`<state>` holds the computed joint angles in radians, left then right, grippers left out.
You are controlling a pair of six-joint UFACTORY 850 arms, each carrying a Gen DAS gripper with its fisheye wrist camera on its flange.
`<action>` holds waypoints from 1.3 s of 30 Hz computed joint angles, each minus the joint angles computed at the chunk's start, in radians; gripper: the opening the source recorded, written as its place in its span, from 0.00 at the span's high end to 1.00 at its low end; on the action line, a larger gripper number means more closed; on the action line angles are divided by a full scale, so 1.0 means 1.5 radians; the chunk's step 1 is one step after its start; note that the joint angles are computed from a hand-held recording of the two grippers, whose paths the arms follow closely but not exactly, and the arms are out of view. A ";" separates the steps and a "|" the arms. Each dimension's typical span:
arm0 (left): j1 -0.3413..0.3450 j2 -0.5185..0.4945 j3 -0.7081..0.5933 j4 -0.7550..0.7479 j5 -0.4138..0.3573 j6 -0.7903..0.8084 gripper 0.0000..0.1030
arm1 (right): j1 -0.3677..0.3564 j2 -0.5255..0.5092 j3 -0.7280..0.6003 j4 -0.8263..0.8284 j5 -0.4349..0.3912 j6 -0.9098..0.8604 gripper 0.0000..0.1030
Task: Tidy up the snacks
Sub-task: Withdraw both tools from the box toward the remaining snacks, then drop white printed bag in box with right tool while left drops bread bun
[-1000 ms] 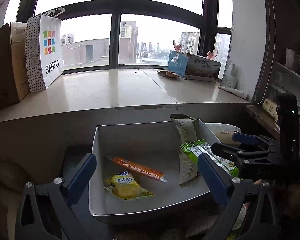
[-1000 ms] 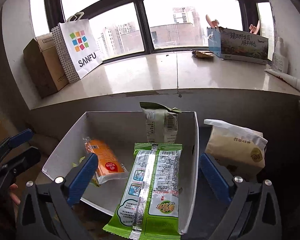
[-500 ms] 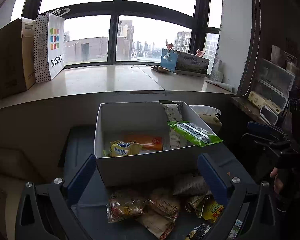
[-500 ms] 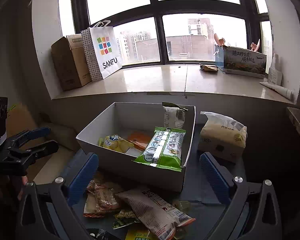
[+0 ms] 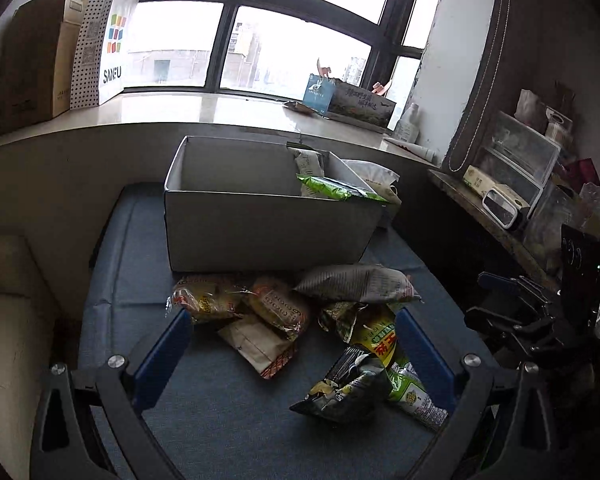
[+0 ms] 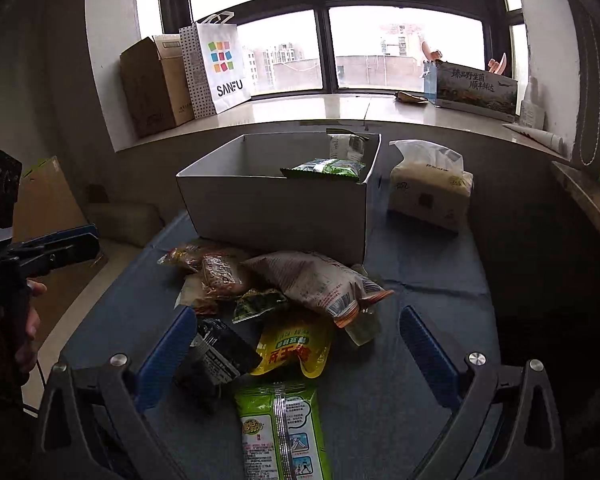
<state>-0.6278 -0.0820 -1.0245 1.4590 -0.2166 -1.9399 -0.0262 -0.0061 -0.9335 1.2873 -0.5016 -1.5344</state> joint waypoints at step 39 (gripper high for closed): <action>0.045 -0.037 0.005 -0.097 0.043 0.094 0.00 | 0.052 -0.226 -0.240 -0.271 -0.112 0.177 0.59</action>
<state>-0.5596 -0.1372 -1.0169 1.3127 -0.1523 -1.7983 0.0511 -0.3449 -1.2942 0.8814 -0.6697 -1.2688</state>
